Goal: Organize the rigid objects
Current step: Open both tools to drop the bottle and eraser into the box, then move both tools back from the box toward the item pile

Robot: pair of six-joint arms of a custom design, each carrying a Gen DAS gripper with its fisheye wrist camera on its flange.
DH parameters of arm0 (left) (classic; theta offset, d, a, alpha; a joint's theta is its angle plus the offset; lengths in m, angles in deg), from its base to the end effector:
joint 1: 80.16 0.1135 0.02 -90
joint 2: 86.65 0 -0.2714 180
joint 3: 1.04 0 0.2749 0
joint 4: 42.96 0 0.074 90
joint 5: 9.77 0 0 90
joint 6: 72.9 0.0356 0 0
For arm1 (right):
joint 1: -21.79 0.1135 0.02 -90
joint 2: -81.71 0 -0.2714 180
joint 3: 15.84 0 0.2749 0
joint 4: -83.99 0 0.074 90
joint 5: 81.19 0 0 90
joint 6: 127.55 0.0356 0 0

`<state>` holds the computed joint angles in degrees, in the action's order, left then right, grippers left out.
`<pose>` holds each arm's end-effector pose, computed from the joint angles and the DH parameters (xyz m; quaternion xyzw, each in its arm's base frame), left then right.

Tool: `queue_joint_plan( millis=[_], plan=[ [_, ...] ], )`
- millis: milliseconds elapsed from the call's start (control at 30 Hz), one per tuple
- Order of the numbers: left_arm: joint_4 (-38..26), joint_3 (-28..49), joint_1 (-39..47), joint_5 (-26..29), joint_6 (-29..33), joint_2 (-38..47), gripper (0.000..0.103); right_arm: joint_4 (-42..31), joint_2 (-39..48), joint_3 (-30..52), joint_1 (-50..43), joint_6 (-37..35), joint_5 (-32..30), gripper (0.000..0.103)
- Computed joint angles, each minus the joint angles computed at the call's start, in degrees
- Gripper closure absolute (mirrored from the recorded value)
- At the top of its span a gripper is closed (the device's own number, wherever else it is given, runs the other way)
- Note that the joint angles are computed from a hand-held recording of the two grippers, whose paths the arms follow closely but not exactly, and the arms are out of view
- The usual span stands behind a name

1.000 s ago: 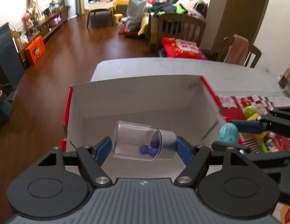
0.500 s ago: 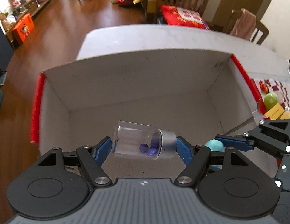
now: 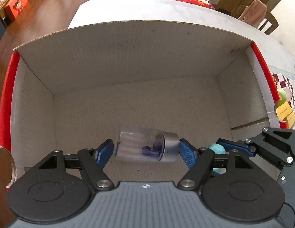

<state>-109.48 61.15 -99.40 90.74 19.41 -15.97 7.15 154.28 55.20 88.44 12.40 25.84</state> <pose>0.2153 -0.0820 0.2237 0.1963 0.9676 -0.1089 0.1151 0.1028 0.2119 0.2593 -0.1280 0.9756 0.0078 0.1780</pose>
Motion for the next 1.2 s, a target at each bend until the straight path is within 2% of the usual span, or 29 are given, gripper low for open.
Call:
queue_joint_plan(
  millis=[200, 433, 533, 767, 933, 1200],
  plan=[
    [-0.1, -0.2, 0.0, 0.1, -0.5, 0.1, 0.028, -0.1, 0.0, 0.6, -0.4, -0.6, -0.7, 0.061],
    [-0.7, -0.8, 0.8, 1.1, 0.5, -4.2, 0.024, 0.6, -3.4, -0.6, -0.8, -2.0, 0.4, 0.047],
    [-1.7, -0.8, 0.9, 1.2, 0.3, -6.6, 0.024, -0.5, -5.1, -0.3, 1.6, 0.3, 1.7, 0.041],
    [-3.6, -1.5, -1.5, -0.1, -1.2, -14.8, 0.024, -3.8, -7.7, 1.6, 5.2, 5.2, 4.5, 0.040],
    [-7.6, 1.4, 0.4, 0.8, -0.4, -19.2, 0.024, -7.3, -7.6, 5.4, 9.4, 9.9, 7.3, 0.034],
    [-10.1, 4.0, -1.1, -0.4, -2.5, -24.0, 0.024, -12.9, -9.0, 8.2, 17.4, 18.8, 12.7, 0.028]
  ],
)
